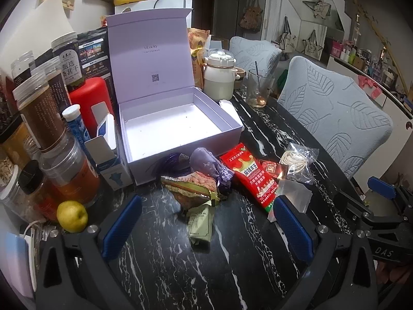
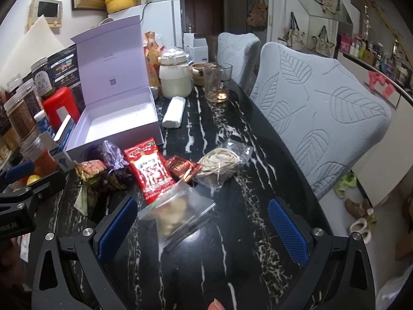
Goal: Organize soft objects
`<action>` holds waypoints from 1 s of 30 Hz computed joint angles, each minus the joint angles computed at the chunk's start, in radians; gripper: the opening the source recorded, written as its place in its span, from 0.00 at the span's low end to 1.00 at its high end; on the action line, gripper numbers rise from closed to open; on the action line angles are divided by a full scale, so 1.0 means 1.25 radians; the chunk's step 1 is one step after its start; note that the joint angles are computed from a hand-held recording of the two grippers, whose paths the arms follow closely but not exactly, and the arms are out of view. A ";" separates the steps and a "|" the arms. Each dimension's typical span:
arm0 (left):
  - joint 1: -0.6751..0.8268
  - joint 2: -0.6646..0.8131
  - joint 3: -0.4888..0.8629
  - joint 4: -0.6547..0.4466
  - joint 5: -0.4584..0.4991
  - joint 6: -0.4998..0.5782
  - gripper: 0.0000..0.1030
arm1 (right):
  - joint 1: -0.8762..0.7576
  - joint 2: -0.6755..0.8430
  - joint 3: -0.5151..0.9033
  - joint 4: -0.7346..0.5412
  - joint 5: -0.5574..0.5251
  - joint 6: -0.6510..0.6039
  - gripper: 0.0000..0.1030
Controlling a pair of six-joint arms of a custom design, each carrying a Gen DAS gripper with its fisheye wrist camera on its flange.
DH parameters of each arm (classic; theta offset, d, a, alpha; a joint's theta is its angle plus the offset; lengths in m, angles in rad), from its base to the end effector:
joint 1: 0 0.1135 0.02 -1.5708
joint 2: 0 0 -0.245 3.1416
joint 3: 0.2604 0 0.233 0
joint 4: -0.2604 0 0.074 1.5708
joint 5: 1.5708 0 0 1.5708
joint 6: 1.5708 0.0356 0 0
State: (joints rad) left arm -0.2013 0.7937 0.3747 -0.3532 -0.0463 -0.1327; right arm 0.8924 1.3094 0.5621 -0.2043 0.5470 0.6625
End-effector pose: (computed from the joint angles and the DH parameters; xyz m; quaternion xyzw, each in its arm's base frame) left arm 0.1539 -0.0297 0.1749 0.0226 0.9209 -0.0436 0.3868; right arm 0.1545 0.1622 0.1561 -0.0234 0.9204 0.0224 0.3895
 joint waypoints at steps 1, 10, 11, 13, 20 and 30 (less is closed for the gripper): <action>-0.001 -0.010 0.000 -0.007 -0.001 -0.001 1.00 | 0.002 -0.005 -0.002 -0.003 0.002 0.001 1.00; -0.020 -0.128 -0.021 -0.088 -0.027 -0.024 1.00 | 0.057 -0.059 -0.025 -0.034 0.041 0.033 1.00; -0.021 -0.142 -0.025 -0.098 -0.028 -0.026 1.00 | 0.064 -0.065 -0.029 -0.037 0.045 0.038 1.00; -0.022 -0.168 -0.033 -0.120 -0.030 -0.035 1.00 | 0.081 -0.077 -0.041 -0.038 0.051 0.047 1.00; 0.031 -0.261 -0.068 -0.189 0.008 -0.019 1.00 | 0.133 -0.080 -0.087 -0.007 0.053 0.071 1.00; 0.089 -0.254 -0.141 -0.164 0.073 -0.022 1.00 | 0.162 -0.064 -0.156 0.081 0.020 0.083 1.00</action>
State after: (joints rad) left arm -0.0903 0.4762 0.1981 -0.5586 0.0443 -0.1603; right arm 1.0951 1.2297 0.3671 -0.1033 0.5721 0.7659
